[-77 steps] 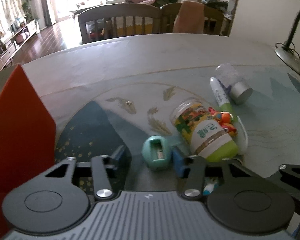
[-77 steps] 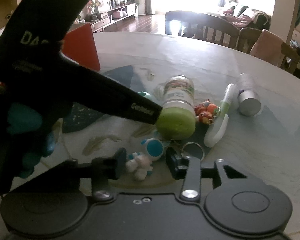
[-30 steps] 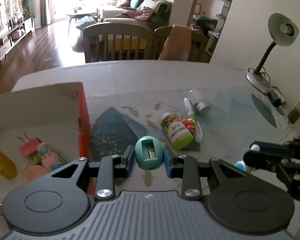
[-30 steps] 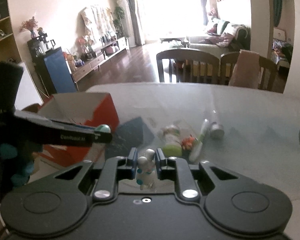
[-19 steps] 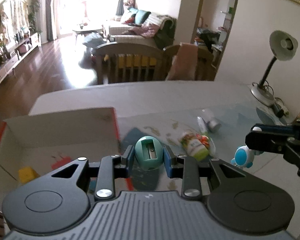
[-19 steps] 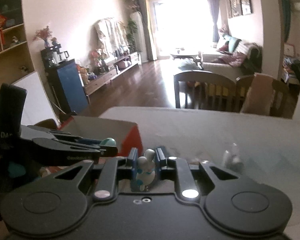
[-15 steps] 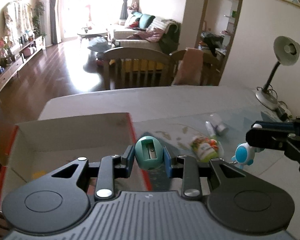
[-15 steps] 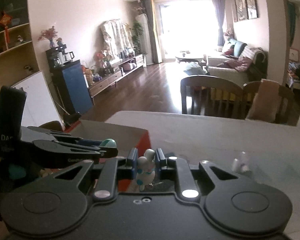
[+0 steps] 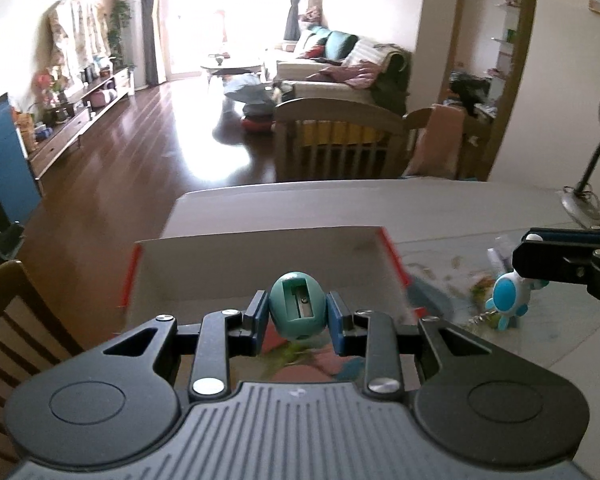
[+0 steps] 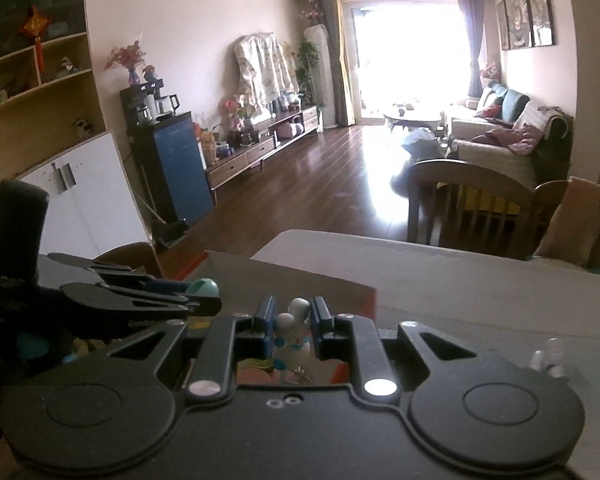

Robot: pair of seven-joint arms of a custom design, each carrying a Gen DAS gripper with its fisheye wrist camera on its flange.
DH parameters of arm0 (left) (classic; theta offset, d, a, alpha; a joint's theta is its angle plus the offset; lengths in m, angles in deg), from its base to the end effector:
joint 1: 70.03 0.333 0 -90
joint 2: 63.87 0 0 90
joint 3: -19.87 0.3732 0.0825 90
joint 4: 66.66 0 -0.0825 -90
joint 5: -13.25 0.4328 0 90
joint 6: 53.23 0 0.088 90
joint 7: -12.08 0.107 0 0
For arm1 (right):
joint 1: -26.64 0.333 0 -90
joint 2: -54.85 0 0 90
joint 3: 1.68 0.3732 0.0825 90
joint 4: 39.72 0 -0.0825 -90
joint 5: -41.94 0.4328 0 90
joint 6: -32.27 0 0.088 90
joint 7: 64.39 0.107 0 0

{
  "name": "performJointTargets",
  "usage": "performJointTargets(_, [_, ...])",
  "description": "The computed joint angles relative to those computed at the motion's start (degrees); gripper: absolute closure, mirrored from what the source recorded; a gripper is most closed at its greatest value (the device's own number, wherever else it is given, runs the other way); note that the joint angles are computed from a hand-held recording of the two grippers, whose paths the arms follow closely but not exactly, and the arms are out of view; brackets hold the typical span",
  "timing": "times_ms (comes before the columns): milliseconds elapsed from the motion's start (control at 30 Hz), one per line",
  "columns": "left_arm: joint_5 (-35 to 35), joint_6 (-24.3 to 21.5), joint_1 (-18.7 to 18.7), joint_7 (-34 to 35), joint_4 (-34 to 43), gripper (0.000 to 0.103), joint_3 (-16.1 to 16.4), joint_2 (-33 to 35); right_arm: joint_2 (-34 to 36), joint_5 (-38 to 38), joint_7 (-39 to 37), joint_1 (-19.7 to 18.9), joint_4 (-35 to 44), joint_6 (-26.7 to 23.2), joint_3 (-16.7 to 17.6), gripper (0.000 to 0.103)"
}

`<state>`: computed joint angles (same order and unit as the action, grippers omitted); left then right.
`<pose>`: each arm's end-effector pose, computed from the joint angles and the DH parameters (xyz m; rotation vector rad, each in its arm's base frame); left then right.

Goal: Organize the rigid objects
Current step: 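Carry teal sharpener with left tool while right carries astronaut to box, then open left tool to drop sharpener in box while right releases astronaut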

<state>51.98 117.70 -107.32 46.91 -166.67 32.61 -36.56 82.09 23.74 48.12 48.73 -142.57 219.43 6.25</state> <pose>0.6666 -0.3811 0.4039 -1.6225 1.9065 -0.8814 0.6535 0.3936 0.4281 -1.8273 1.1877 -0.4610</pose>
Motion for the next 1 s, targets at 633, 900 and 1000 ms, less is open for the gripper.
performJointTargets(633, [-8.89,-6.39,8.76,13.55,3.85,0.072,-5.73,5.83,11.20,-0.47,-0.21,8.41,13.56,-16.21,-4.44,0.086])
performJointTargets(900, [-13.75,-10.50,9.96,20.45,10.38,0.072,-7.48,10.70,12.52,-0.60,-1.06,8.53,14.42,-19.37,-3.74,0.085])
performJointTargets(1000, [-15.67,-11.99,10.72,23.09,12.02,0.072,-8.51,12.09,12.70,0.18,-2.57,7.44,14.51,-20.21,-2.38,0.085])
